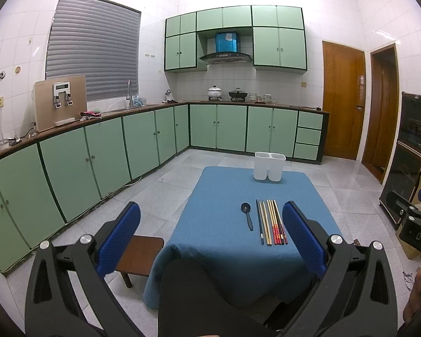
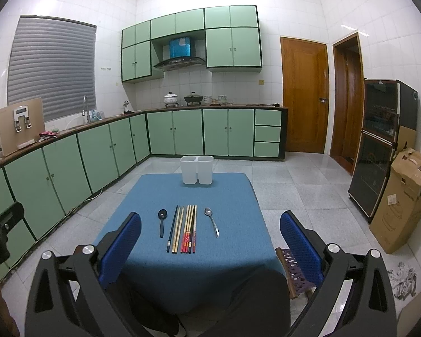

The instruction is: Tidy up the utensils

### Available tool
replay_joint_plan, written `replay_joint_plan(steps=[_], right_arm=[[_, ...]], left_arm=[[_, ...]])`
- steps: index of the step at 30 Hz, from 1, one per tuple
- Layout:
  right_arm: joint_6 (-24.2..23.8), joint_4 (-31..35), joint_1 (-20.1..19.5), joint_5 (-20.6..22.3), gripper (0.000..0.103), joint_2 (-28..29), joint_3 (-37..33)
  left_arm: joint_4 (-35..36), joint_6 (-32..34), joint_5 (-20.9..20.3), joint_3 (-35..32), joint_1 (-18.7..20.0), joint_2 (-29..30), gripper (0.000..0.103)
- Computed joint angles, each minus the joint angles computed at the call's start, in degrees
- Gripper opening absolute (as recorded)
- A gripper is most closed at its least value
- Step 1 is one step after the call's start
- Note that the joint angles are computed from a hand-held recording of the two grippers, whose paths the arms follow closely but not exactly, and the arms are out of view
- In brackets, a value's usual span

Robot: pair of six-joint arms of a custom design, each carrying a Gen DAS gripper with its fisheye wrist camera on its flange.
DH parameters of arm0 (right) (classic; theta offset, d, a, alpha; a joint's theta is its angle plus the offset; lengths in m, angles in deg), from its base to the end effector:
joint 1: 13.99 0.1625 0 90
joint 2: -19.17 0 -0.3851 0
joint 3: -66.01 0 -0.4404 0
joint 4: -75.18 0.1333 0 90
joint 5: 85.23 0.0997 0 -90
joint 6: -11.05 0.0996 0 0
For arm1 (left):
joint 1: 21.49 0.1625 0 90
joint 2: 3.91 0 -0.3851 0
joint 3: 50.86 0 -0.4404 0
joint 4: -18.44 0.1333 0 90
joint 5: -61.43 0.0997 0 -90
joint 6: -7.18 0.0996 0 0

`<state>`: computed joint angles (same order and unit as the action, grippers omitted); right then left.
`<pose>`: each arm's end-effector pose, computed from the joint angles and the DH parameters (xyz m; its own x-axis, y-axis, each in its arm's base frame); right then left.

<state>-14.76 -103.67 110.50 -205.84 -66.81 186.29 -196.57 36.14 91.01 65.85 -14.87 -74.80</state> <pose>0.3617 -0.3806 0.3300 -0.7071 -0.3391 0.6205 -0.7068 0.3670 -0.6048 -0.3754 -0.2650 0.3177 -0.6024 -0.5047 -0.6183 0.5463 0.3040 -0.7805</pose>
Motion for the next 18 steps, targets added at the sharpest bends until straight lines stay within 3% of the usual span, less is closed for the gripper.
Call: replay_joint_plan(steps=[18], right_arm=[[0.03,-0.67,0.36,-0.08,0.097,0.35,0.03]], left_arm=[[-0.05,0.11,0.43,0.0,-0.41,-0.03,0.098]])
